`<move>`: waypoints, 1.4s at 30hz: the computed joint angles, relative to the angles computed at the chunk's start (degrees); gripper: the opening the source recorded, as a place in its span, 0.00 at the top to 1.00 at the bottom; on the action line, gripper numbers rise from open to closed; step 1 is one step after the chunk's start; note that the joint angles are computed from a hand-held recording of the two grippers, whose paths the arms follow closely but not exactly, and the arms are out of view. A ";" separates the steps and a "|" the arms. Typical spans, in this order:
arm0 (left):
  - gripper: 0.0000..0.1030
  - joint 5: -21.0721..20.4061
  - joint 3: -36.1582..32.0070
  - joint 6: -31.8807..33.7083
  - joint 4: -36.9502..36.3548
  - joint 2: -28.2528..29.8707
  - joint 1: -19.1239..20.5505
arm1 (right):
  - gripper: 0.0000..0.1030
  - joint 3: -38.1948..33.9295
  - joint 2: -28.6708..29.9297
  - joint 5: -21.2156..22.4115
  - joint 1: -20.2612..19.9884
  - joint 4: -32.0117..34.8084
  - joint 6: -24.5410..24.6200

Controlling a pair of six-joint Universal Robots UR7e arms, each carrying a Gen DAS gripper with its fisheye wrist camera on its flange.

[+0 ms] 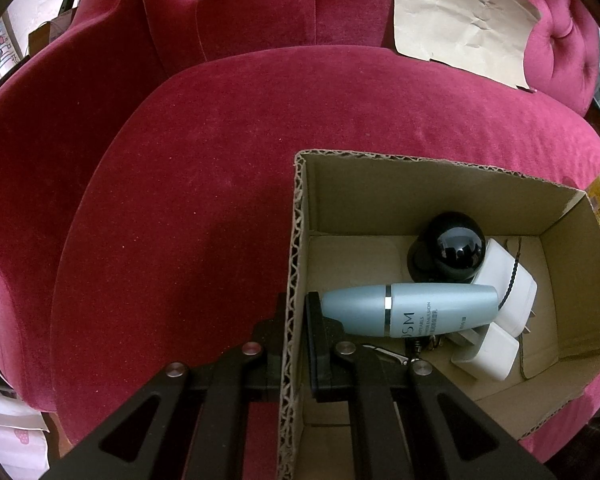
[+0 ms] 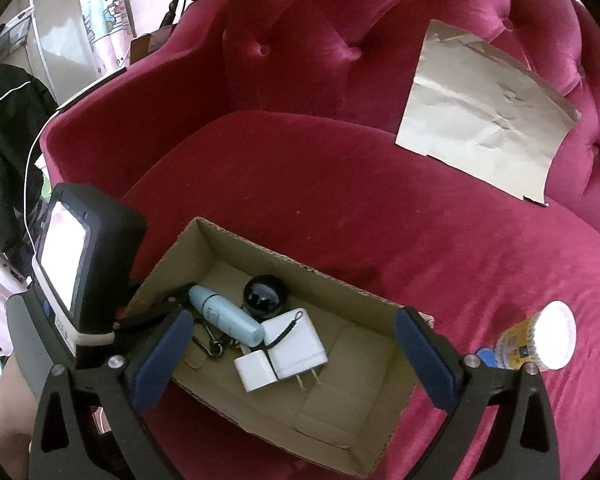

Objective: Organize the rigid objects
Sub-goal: 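Move the right tool back to the cotton-swab tub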

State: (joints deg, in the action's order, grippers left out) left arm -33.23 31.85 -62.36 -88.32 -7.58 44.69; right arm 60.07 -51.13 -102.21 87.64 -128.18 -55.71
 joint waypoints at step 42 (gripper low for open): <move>0.93 0.13 -0.34 0.18 0.09 0.17 0.07 | 0.00 -22.69 8.60 -6.65 -4.77 -3.81 3.37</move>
